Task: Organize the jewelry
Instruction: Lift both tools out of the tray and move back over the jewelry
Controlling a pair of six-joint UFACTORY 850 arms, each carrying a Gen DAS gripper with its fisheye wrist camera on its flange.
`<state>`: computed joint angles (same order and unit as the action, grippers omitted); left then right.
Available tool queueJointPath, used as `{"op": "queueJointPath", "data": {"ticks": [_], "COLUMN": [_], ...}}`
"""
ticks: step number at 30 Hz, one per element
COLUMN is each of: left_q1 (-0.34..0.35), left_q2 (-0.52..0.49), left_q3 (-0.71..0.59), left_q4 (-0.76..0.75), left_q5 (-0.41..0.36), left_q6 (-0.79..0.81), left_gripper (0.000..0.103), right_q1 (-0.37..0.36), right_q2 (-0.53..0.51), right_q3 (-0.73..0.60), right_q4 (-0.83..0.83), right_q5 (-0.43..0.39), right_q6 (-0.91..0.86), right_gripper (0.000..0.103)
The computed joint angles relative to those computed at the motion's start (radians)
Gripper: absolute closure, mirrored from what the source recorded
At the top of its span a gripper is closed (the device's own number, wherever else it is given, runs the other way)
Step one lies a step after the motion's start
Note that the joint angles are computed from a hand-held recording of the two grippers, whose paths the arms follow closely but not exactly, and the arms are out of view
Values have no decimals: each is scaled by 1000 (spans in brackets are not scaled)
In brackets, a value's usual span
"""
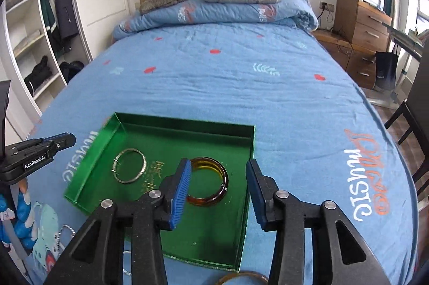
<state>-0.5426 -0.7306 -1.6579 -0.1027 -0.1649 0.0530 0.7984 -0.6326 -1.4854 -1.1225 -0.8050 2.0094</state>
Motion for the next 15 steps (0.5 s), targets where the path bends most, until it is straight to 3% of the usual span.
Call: {"op": "queueJointPath", "data": {"ticks": [3,7,11,15], "left_q1": [18,38,58,78], "left_q2": [111,263,409,527], "left_q3": [107,248,380,491], "left_q4": [-54,-6,-181,-507], "left_q5": [25,71,101,105], "left_q6": [64,38,223,550], "left_gripper": [92,91,91,86], "right_q1": [64,148,228,309], "right_q2": [55,109,134,156], "right_q3": [20,27,4,3], "right_q4": [-44,-69,-63,-59], "right_q5": [-85,-169,-277,-369], "right_q6": [60,82,65,81], "right_gripper": [50,46,46,46]}}
